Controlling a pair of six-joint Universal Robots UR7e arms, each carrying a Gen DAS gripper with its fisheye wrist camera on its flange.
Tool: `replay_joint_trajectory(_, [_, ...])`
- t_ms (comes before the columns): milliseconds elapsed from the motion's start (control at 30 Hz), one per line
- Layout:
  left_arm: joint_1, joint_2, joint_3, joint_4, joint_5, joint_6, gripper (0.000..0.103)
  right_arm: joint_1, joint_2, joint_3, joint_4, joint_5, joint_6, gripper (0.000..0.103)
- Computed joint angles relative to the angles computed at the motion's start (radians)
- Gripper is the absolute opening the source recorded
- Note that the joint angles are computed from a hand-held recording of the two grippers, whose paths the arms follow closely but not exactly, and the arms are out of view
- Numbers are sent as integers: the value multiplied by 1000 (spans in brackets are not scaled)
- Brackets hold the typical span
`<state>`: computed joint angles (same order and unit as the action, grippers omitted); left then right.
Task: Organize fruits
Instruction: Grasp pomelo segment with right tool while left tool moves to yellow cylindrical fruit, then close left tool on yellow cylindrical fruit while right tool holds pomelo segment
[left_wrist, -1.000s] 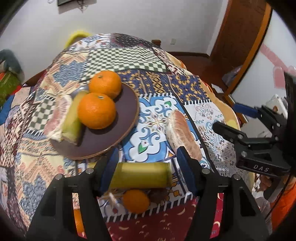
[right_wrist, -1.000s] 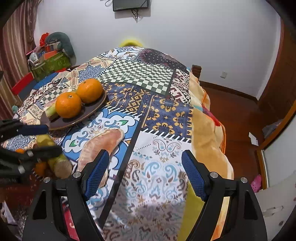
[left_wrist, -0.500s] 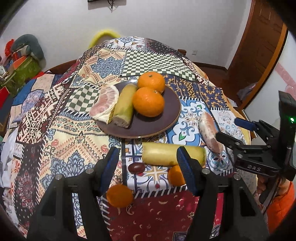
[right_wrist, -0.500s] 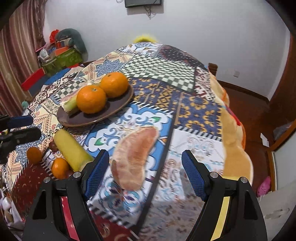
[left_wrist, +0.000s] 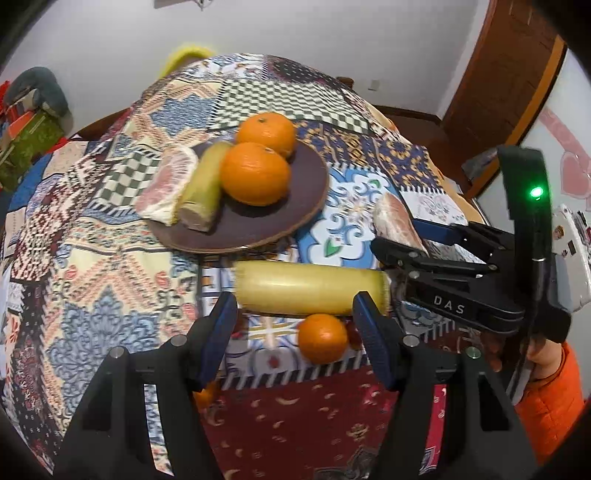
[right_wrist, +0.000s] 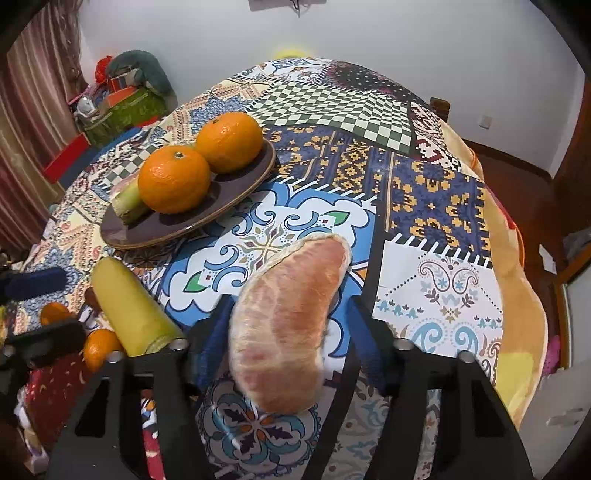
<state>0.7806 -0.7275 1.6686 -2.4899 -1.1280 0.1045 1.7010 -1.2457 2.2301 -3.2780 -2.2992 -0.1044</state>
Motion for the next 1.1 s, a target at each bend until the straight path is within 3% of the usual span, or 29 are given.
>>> replay_joint_trajectory(167, [-15, 26, -6, 33, 4, -7, 76, -9, -69, 66, 3, 23, 10, 42])
replay_joint_trajectory(400, [-8, 54, -32, 51, -13, -65, 81, -19, -134, 139, 4, 28, 28, 42])
replay_joint_trajectory(633, [-40, 92, -38, 10, 10, 6, 95, -37, -166, 170, -8, 59, 52, 42])
replay_joint_trajectory(833, [-53, 114, -41, -22, 70, 18, 96, -32, -162, 176, -21, 47, 43, 42])
replay_joint_trajectory(1100, [-4, 71, -59, -10, 61, 6, 95, -37, -167, 183, -30, 53, 34, 43])
